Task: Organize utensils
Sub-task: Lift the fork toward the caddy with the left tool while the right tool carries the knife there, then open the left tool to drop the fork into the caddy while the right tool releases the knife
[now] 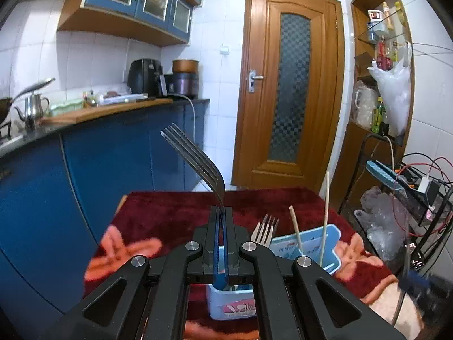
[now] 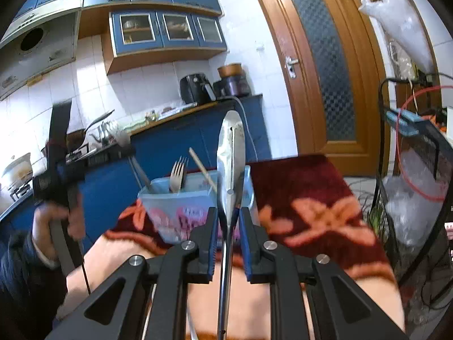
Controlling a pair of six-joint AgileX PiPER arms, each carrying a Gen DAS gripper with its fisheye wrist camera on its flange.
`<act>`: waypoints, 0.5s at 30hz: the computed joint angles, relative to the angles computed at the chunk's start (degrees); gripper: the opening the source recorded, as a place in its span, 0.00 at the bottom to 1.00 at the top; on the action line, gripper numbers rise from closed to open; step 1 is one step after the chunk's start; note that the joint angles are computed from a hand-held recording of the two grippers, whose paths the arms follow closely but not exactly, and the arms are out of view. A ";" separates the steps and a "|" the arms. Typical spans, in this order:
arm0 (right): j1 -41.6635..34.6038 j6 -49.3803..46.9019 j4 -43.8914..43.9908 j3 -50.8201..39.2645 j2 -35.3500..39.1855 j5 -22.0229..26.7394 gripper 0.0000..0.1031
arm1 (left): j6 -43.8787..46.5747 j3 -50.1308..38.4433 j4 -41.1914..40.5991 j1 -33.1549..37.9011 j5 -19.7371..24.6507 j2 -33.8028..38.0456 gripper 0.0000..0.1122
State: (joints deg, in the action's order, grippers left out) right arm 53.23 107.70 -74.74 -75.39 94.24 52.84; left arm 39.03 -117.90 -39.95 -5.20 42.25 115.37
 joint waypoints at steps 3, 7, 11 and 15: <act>-1.83 -1.44 -1.80 -2.74 1.53 0.01 0.17 | -0.09 0.73 0.46 -0.45 0.07 0.84 0.02; -4.72 -4.95 -2.54 -7.89 4.66 -0.72 0.17 | 0.71 2.33 1.30 -1.40 -1.24 1.54 0.02; -7.55 -6.75 -5.54 -13.38 9.00 -1.33 0.17 | 2.31 3.96 0.52 -1.77 -2.84 1.62 0.02; -10.08 -7.40 -7.94 -19.07 13.56 -2.00 0.17 | 2.72 3.80 -0.67 -1.49 -2.69 2.35 0.02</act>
State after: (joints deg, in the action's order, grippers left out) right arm 43.15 100.30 -82.69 -94.46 107.80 50.84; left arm 41.75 -114.10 -40.62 -6.68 39.57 117.72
